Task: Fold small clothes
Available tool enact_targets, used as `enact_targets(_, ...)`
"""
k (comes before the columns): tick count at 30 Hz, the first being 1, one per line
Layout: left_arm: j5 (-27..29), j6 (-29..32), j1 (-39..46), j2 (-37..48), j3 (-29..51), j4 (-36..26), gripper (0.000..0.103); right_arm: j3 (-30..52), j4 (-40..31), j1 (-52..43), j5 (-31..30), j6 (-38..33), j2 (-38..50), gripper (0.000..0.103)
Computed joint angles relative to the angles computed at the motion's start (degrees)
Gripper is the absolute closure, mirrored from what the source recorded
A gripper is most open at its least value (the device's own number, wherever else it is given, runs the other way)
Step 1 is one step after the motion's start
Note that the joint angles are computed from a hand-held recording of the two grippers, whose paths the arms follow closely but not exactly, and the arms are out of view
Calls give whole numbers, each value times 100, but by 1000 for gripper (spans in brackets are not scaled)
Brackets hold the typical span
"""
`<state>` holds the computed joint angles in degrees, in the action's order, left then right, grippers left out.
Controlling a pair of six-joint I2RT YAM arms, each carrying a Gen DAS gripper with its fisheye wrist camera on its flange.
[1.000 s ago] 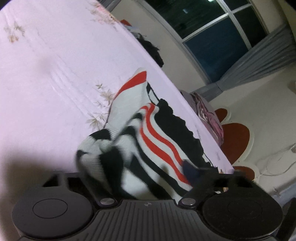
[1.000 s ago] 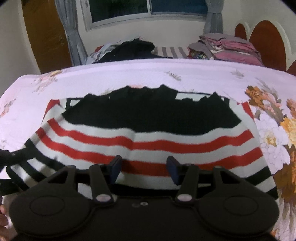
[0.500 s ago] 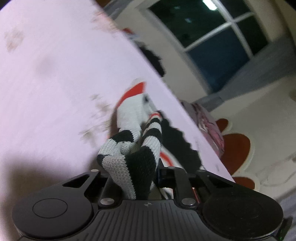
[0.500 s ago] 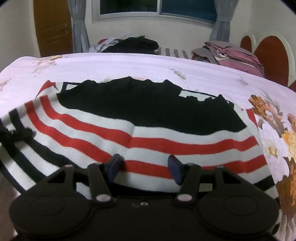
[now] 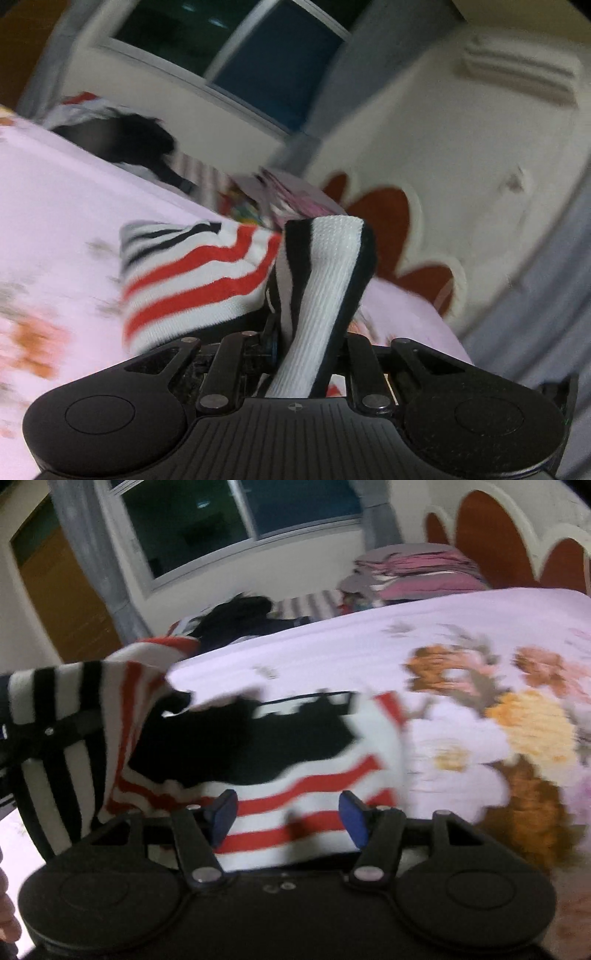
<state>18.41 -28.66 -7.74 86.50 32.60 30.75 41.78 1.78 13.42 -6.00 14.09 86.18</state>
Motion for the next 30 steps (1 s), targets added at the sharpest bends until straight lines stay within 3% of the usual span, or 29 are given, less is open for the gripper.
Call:
enact_targets(2,-224,190,-502,287,134,-122,87,-157,-39,-353,-106,-141,-143,43)
enact_targets(5,-625,571,-1205,551,342,-799,86,-268,-112,-860,-363,-286,-189,43)
enact_targets(7,-1130,787,-1606,495,250,-902,76,-313,-52,-1088,-479,-367,-216,43)
enact_targets(9,-1187,863,-1770,228,161,-1072,43,-250,4,-1256,-660,-387,-182,41)
enact_targets(11,-1192,1022,-1916,-166,-13,-1259,28,-136,81,-1354,-929,-253,-132,35)
enact_targets(14,-1309,1147,-2158,-482,4,-1661,28,123,44,-1435,-1468,-74,-1,31)
enact_targets(18,-1185,1086,-1731,-1504,-437,-2186,28,778,-486,-1358,-2359,65,676,32)
enact_targets(24,-1150,1148,-556,-2624,-725,-2898,28,1318,-748,-1030,-2513,360,1606,36)
enact_targets(27,-984,1196,96,-2560,-708,-2938,28,1388,-551,-960,-2627,639,1946,56)
enact_targets(30,-879,1156,440,-2253,-690,-2723,28,1382,-328,-796,-2454,771,2020,65)
